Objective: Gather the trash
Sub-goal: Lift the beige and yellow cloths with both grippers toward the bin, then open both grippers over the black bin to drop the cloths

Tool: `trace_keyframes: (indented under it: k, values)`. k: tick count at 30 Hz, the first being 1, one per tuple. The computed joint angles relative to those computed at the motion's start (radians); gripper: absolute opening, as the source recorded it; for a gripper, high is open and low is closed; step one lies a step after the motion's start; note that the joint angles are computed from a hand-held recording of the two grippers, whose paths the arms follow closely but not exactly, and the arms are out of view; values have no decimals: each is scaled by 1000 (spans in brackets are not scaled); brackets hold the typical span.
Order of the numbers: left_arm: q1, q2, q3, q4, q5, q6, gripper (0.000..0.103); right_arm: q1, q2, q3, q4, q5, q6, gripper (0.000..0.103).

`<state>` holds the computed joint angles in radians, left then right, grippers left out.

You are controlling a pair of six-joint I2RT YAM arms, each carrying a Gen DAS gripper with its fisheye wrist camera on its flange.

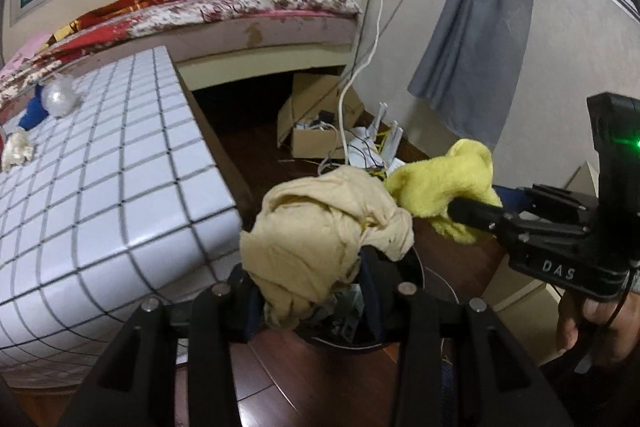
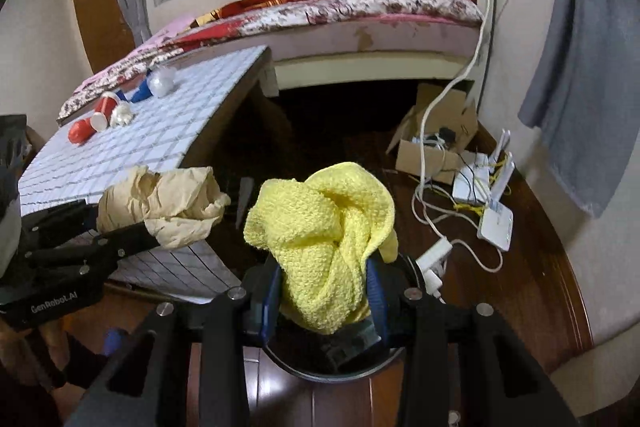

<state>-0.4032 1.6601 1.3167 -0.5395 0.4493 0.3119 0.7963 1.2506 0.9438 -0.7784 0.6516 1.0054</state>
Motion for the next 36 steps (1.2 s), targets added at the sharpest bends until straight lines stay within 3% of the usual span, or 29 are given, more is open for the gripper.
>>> trace_keyframes:
  k: [8,22,23,24,25,28,30,33,36]
  values:
    - [-67,57,-22,20,-43,-15,42,-41,-73,-128,38,-58,26,40]
    - [-109,186,5,35,-34,-42,47,-206,26,-221,249,-269,-132,41]
    - [-108,200,17,29,-25,-43,61,-226,44,-222,257,-292,-134,49]
    - [-109,215,28,25,-22,-50,80,-244,71,-215,246,-301,-125,74]
    - [-114,215,17,48,-54,-69,86,-251,93,-207,220,-289,-112,84]
    - [-107,217,5,69,-84,-92,92,-276,94,-202,168,-283,-90,87]
    - [-104,218,0,73,-127,-105,102,-286,69,-214,149,-276,-76,88]
    - [-101,208,-18,97,-153,-109,102,-277,66,-206,110,-249,-56,100]
    - [-98,192,-33,102,-164,-104,102,-256,74,-194,94,-228,-53,100]
